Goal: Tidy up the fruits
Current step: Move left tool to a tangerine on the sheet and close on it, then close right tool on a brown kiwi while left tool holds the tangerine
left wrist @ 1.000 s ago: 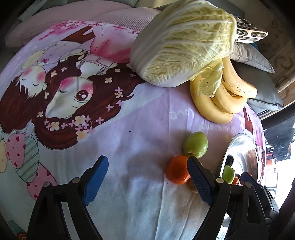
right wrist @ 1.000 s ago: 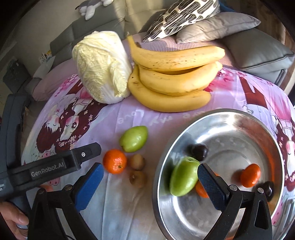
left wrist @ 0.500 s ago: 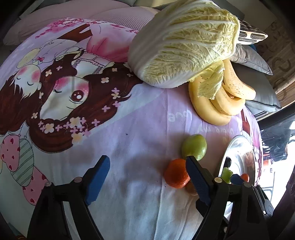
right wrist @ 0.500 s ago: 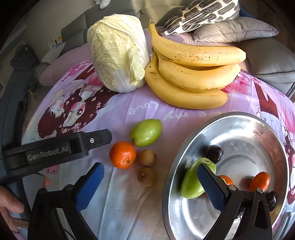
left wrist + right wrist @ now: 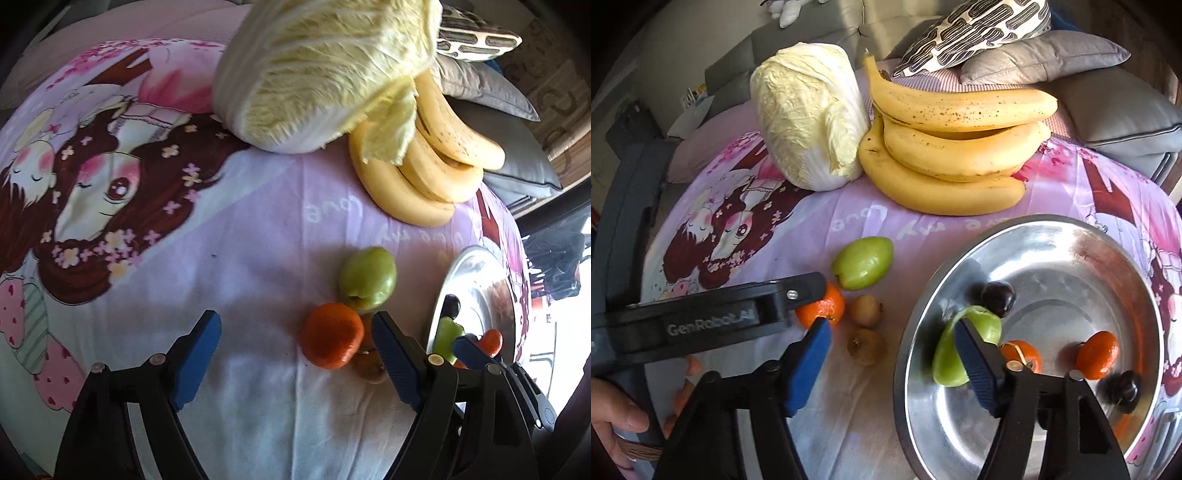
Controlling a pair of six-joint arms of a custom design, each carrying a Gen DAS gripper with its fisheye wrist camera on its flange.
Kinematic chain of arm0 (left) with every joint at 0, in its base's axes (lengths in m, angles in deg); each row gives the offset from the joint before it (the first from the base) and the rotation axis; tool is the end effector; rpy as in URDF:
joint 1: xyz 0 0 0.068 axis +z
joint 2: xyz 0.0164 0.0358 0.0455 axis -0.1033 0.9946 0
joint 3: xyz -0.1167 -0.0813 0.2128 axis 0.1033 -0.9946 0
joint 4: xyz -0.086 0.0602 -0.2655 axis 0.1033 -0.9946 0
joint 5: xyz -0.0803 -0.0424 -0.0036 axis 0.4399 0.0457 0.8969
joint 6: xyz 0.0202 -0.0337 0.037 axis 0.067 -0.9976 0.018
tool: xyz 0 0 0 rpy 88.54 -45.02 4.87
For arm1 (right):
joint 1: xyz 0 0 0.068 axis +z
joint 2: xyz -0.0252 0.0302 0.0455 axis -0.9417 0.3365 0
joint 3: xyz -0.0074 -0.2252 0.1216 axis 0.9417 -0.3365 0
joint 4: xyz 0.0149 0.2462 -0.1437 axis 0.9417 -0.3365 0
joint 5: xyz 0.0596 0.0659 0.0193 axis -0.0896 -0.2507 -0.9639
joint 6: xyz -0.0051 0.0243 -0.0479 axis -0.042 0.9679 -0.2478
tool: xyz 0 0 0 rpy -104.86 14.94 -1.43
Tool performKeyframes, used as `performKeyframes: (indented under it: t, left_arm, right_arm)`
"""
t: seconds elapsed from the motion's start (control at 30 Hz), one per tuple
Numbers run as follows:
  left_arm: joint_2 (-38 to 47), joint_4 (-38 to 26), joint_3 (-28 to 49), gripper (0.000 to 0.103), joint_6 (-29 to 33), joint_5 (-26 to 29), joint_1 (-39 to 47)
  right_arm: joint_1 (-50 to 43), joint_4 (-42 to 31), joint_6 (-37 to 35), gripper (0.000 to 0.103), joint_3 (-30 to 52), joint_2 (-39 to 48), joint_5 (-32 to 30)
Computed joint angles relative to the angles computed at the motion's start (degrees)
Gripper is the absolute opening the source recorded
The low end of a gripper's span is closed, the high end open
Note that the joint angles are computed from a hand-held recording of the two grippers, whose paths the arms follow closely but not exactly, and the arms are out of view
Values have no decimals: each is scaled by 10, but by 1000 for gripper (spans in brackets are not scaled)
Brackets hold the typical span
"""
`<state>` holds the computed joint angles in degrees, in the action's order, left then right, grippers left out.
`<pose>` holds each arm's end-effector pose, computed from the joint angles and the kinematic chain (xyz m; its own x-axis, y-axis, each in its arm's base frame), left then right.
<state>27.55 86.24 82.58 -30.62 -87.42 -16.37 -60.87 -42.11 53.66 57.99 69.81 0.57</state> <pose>0.2227 -0.0412 0.0432 -0.7193 -0.6391 -0.2725 -0.5570 0.7649 -0.3235 0.2940 0.0618 0.0672 -0.7004 -0.5420 -0.4644 -0.6622 0.7362 0.1395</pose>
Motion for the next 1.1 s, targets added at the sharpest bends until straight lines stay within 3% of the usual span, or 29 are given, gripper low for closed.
performKeyframes:
  t: [0.13, 0.3, 0.43, 0.77, 1.0, 1.1]
  left_arm:
    - [25, 2, 23, 74, 4, -2, -16]
    - [83, 10, 72, 60, 2, 1, -42]
    - [127, 17, 107, 39, 1, -5, -63]
    - [142, 34, 116, 38, -24, -11, -74]
    - [76, 51, 48, 38, -53, -18, -71]
    - [51, 54, 24, 38, -48, -8, -50]
  right_arm:
    - [-2, 0, -6, 55, -6, -7, -4]
    - [-1, -1, -7, 51, -8, -7, -3]
    - [0, -2, -10, 50, -8, -7, -2]
    - [1, 0, -16, 50, -14, -16, -2]
    - [21, 2, -31, 49, -38, -43, 3]
    - [31, -1, -41, 43, -47, -53, -2]
